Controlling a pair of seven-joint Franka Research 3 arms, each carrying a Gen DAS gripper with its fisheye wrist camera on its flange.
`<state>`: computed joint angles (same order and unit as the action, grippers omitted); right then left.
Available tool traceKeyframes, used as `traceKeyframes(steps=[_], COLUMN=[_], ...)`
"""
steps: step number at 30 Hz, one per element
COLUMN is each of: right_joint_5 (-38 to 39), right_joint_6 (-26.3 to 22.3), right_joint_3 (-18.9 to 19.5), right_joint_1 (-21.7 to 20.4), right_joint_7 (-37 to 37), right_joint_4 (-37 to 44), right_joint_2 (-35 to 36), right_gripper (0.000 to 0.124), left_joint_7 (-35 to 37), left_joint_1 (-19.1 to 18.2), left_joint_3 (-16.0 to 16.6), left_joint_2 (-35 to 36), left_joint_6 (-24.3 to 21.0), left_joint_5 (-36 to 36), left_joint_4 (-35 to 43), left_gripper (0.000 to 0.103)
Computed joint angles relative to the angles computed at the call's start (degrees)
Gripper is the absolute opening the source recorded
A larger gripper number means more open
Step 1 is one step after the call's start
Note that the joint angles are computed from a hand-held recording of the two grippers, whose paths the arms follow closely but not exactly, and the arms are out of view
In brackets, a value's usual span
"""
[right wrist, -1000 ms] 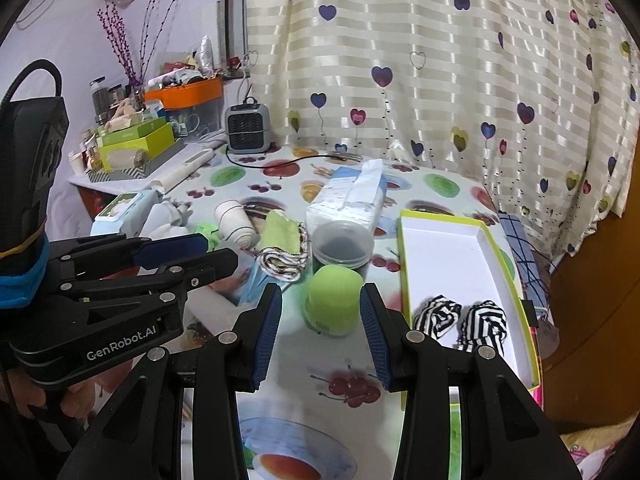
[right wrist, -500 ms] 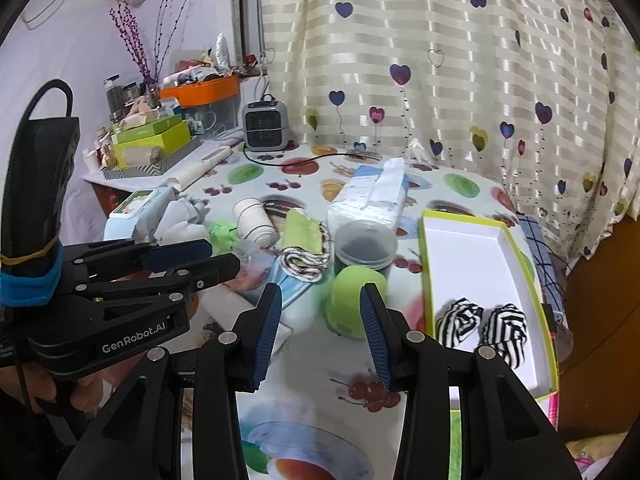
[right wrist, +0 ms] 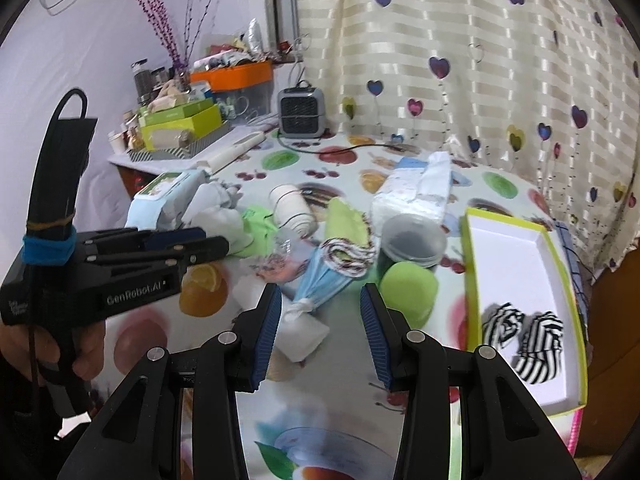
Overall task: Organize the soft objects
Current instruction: 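Grasp the white rolled towel with the right tool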
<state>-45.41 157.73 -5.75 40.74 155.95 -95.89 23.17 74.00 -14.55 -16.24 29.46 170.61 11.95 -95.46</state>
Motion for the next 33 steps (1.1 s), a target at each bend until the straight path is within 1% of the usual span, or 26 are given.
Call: traceKeyframes(steps=[4,9,11,13,16,18,21,26,29,33], right_joint_5=[3.1,8.0,9.9,11.5,13.5,15.4,19.9,24.9,27.4,30.8], right_joint_6=[0.1,0.2,0.2,0.1,0.0,-0.6,-1.4,-3.7,-5.4,-7.5], right_joint_3=[1.1,1.2,1.1,1.0,0.7,1.1,2.9,3.4,3.5,4.4], right_joint_1=[-0.9,-1.1,-1.0,-0.9,-0.7,-1.0,-2.4,-2.6,-2.7,-3.2], right_joint_7=[-3.1,-6.4,-7.8,-9.2,-11.0,-13.3,-19.0,-27.1,-31.0,-35.8], right_joint_4=[1.2,2.3,3.0,3.4,4.0,4.9,7.1,11.4,13.8,15.5], right_joint_2=[1.5,3.0,3.7,4.3,4.9,5.8,8.0,11.7,13.6,15.1], right_gripper=[0.042,0.042,0.042,0.042,0.042,0.042,0.042,0.042,0.042,0.043], left_joint_7=[0.3,1.0,2.2,3.5,5.4,5.6,5.3,4.0,3.5,3.8], left_joint_1=[0.8,1.8,2.7,3.6,4.4,4.1,3.8,3.6,3.8,4.5], left_joint_3=[-0.4,-1.3,-2.5,-3.8,-5.0,-4.6,-3.6,-2.2,-1.9,-2.4], left_joint_2=[0.2,0.8,1.3,1.9,2.9,3.1,3.0,3.0,3.2,3.5], left_joint_6=[0.1,-0.1,-0.4,-0.8,-2.0,-2.2,-1.9,-1.8,-2.0,-1.9], left_joint_5=[-0.5,-1.4,-2.2,-3.2,-4.7,-5.2,-5.5,-5.5,-5.4,-5.6], left_joint_4=[-0.1,0.1,0.2,0.6,1.3,1.5,1.3,1.3,1.5,1.6], left_gripper=[0.030,0.030,0.032,0.038,0.038,0.038,0.038,0.038,0.038,0.038])
